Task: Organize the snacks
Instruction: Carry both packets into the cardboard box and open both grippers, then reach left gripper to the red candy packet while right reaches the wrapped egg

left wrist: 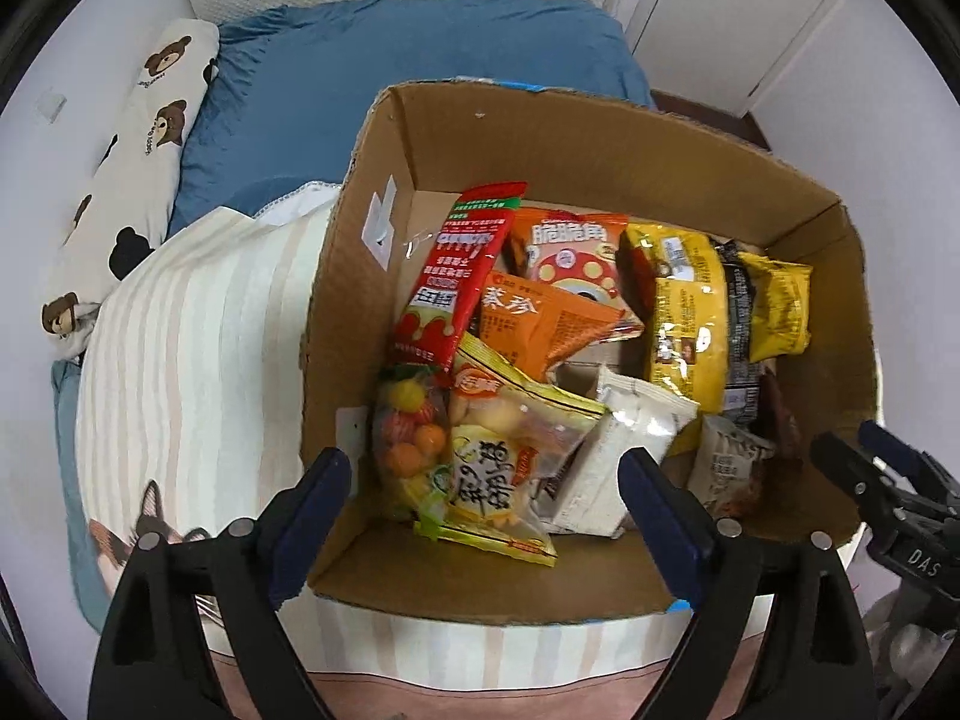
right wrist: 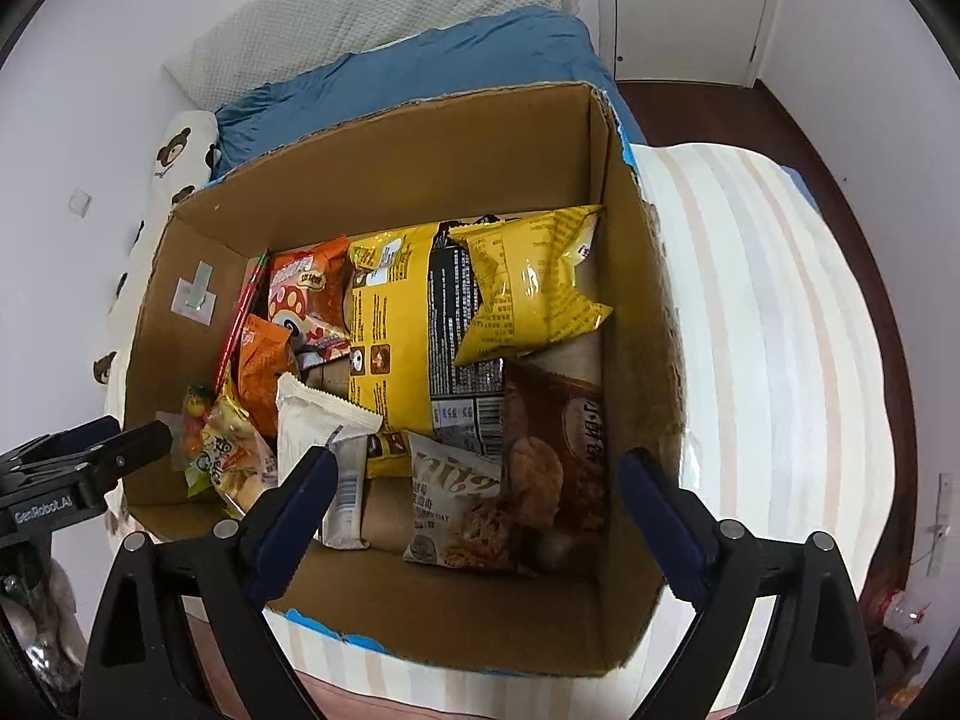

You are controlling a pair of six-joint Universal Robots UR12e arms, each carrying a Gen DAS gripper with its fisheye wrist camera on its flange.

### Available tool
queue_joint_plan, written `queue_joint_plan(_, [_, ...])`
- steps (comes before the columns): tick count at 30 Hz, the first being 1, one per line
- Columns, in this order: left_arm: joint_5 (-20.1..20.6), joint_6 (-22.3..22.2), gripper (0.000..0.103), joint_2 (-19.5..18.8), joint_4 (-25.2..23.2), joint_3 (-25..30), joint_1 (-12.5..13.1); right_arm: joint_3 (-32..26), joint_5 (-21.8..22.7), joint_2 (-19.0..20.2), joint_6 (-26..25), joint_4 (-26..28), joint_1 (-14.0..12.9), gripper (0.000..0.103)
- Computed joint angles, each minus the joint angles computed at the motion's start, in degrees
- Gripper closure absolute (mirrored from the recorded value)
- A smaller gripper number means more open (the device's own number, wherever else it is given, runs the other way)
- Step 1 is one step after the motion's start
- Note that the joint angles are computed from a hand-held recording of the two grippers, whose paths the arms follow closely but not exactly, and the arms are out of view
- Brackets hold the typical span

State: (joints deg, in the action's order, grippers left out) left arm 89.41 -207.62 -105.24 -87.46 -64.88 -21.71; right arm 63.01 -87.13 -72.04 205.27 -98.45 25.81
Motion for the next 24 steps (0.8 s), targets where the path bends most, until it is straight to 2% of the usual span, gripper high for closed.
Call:
queue_joint_plan(5, [2.0,-3.0,0.012,2.2,4.8,-3.1,-1.3,1.3,-2.9,-1.3,-0.3,-1.5,1.3,0.006])
queue_joint_plan(12, [7.4,-5.3,0.012,5.7,9.9,-7.4,-4.1,5.2,-5.7,-4.6,-0.4,-6.1,3.2,0.006])
queue_joint_plan(24, [17.2,-5.0,0.012,9.9,16.6,-9.7,-9.1,10.8,-9.9,-11.1,0.8,-14.1,5.6,0.006])
